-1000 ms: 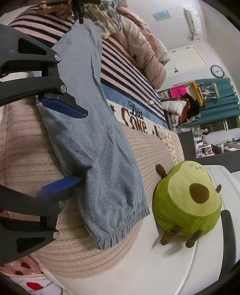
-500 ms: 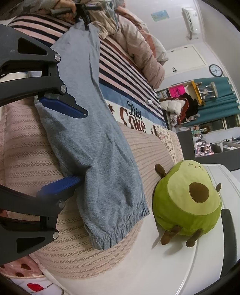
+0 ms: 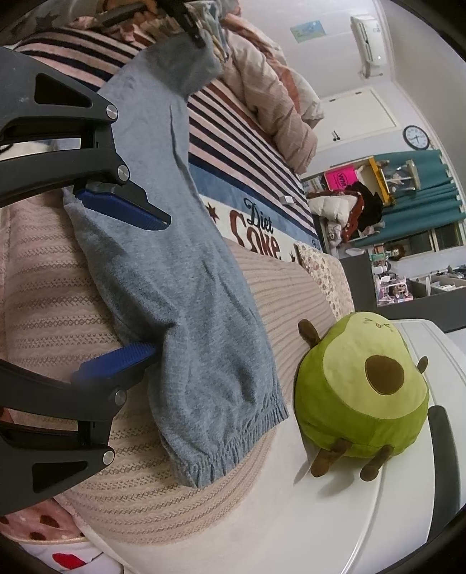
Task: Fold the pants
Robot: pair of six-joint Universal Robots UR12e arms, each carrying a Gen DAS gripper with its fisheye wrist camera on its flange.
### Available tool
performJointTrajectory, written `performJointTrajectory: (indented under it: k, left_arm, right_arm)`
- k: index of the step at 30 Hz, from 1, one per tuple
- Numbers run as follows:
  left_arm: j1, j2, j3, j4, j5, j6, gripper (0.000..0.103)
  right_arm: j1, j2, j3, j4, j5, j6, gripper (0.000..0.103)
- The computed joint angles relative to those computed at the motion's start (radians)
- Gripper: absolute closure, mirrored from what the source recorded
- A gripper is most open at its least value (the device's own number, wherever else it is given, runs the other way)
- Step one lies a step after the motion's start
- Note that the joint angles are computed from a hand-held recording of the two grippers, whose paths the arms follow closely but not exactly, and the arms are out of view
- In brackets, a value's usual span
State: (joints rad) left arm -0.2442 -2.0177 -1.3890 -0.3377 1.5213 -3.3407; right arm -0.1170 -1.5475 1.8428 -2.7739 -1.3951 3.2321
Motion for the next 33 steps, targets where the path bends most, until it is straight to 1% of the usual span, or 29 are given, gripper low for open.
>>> performJointTrajectory:
  k: [2,3,5,7,8,9,10,11,12,13,14,15,16,17,18,20,22,23,25,28,31,33]
  left_arm:
    - [-0.016,-0.026,0.033,-0.061,-0.055,0.053,0.096]
    - [-0.026,-0.042,0.052,-0.106,-0.086,0.089,0.096]
    - [-0.040,-0.062,0.078,-0.184,-0.114,0.148,0.095]
    - [-0.049,-0.074,0.090,-0.259,-0.125,0.190,0.094]
    - [-0.052,-0.080,0.101,-0.296,-0.131,0.202,0.092]
    - [-0.050,-0.077,0.097,-0.315,-0.141,0.215,0.088]
    - [-0.047,-0.071,0.090,-0.324,-0.160,0.231,0.076]
    - [-0.041,-0.059,0.075,-0.322,-0.186,0.245,0.061]
    - [-0.035,-0.045,0.059,-0.309,-0.222,0.252,0.053]
    - [-0.030,-0.030,0.040,-0.288,-0.243,0.251,0.044]
    - [-0.023,-0.014,0.020,-0.262,-0.259,0.249,0.042]
    - [-0.014,0.013,-0.012,-0.221,-0.261,0.240,0.042]
    - [-0.007,0.031,-0.036,-0.182,-0.256,0.227,0.041]
    - [0.002,0.048,-0.058,-0.144,-0.248,0.211,0.040]
    - [0.010,0.061,-0.079,-0.106,-0.234,0.197,0.039]
    - [0.019,0.073,-0.096,-0.062,-0.177,0.176,0.037]
    - [0.023,0.074,-0.105,-0.041,-0.100,0.161,0.036]
    - [0.029,0.071,-0.110,-0.033,-0.076,0.150,0.035]
    - [0.046,0.062,-0.119,-0.036,-0.083,0.121,0.036]
    - [0.061,0.047,-0.129,-0.036,-0.090,0.079,0.036]
    - [0.069,0.052,-0.155,-0.039,-0.087,0.068,0.036]
    - [0.070,0.045,-0.153,-0.040,-0.102,0.050,0.036]
  right_arm:
    - [0.000,-0.001,-0.001,0.004,-0.001,-0.001,0.042]
    - [0.000,-0.003,0.001,0.005,-0.002,-0.002,0.043]
    - [0.001,-0.010,0.005,0.008,-0.009,-0.004,0.043]
    - [0.001,-0.017,0.006,0.014,-0.023,-0.006,0.043]
    - [0.001,-0.022,0.007,0.018,-0.029,-0.006,0.043]
    - [0.002,-0.027,0.009,0.020,-0.036,-0.007,0.043]
    - [0.003,-0.034,0.010,0.021,-0.047,-0.010,0.043]
    - [0.006,-0.041,0.013,0.020,-0.061,-0.012,0.043]
    - [0.013,-0.049,0.014,0.015,-0.085,-0.018,0.043]
    - [0.018,-0.054,0.016,0.009,-0.099,-0.027,0.041]
    - [0.026,-0.061,0.018,-0.001,-0.116,-0.036,0.040]
    - [0.037,-0.066,0.019,-0.010,-0.123,-0.041,0.035]
    - [0.042,-0.069,0.018,-0.012,-0.114,-0.043,0.031]
    - [0.050,-0.067,0.012,-0.005,-0.091,-0.046,0.030]
    - [0.057,-0.064,0.008,0.001,-0.075,-0.052,0.030]
    - [0.081,-0.044,-0.008,0.005,-0.041,-0.070,0.029]
    - [0.109,-0.012,-0.030,0.009,0.007,-0.082,0.028]
    - [0.122,0.007,-0.041,0.009,0.039,-0.086,0.027]
    - [0.156,0.057,-0.070,0.004,0.103,-0.098,0.021]
    - [0.213,0.143,-0.136,0.054,0.168,-0.170,0.021]
    - [0.267,0.211,-0.190,0.074,0.177,-0.238,0.021]
    - [0.302,0.252,-0.223,0.070,0.156,-0.291,0.021]
